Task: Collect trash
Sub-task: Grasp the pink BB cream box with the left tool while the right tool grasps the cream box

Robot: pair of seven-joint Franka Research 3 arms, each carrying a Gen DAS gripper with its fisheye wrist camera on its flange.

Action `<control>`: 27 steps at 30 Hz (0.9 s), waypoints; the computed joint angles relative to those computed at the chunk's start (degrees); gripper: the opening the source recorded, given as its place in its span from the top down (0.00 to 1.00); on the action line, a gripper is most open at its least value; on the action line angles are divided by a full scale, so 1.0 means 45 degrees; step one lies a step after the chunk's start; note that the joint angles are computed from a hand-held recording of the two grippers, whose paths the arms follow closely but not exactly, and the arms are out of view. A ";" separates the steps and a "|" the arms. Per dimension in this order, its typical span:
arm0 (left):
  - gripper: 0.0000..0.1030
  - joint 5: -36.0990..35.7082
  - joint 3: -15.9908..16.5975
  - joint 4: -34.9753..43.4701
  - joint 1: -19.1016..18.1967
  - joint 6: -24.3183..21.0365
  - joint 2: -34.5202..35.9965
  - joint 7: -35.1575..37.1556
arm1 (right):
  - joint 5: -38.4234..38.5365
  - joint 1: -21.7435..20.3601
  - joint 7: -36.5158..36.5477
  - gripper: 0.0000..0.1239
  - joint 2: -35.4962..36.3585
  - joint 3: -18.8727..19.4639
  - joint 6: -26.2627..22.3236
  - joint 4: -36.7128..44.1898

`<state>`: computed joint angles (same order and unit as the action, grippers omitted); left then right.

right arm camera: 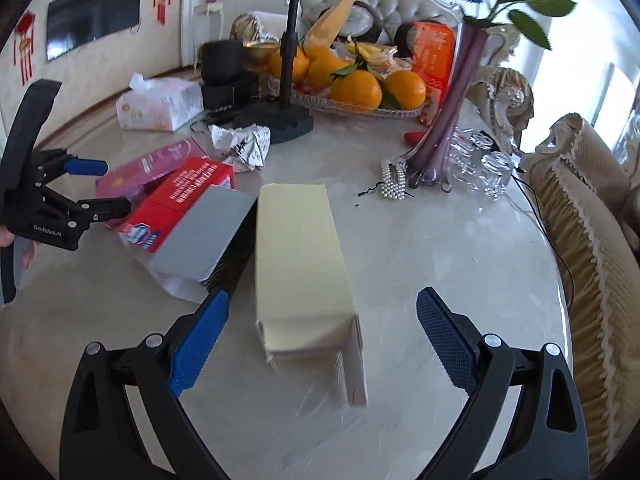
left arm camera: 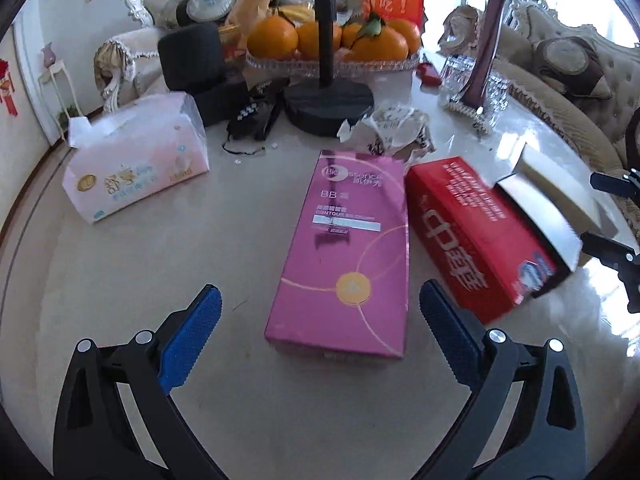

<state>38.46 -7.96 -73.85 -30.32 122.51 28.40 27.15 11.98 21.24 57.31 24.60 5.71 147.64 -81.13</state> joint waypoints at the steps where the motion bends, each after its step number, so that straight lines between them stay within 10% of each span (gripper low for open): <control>1: 0.06 -0.0074 -0.0003 0.0334 0.0000 -0.0232 0.0215 0.0163 | -0.0084 0.0041 0.0026 0.27 0.0140 -0.0031 -0.0091 0.0195; 12: 0.07 -0.0995 0.0230 0.1944 0.0003 -0.1100 0.1226 0.0880 | -0.0226 0.0214 0.0500 0.28 0.1488 -0.0107 -0.1467 0.2201; 17: 0.39 -0.0625 0.0278 0.1266 -0.0046 -0.0436 0.0825 0.0748 | -0.0073 0.0173 0.0676 0.64 0.1660 -0.0051 -0.2193 0.2586; 27: 0.44 0.0263 0.0289 0.0504 -0.0555 -0.0887 0.0098 -0.0514 | -0.0018 0.0199 0.1479 0.64 0.0138 -0.0194 -0.1019 0.0340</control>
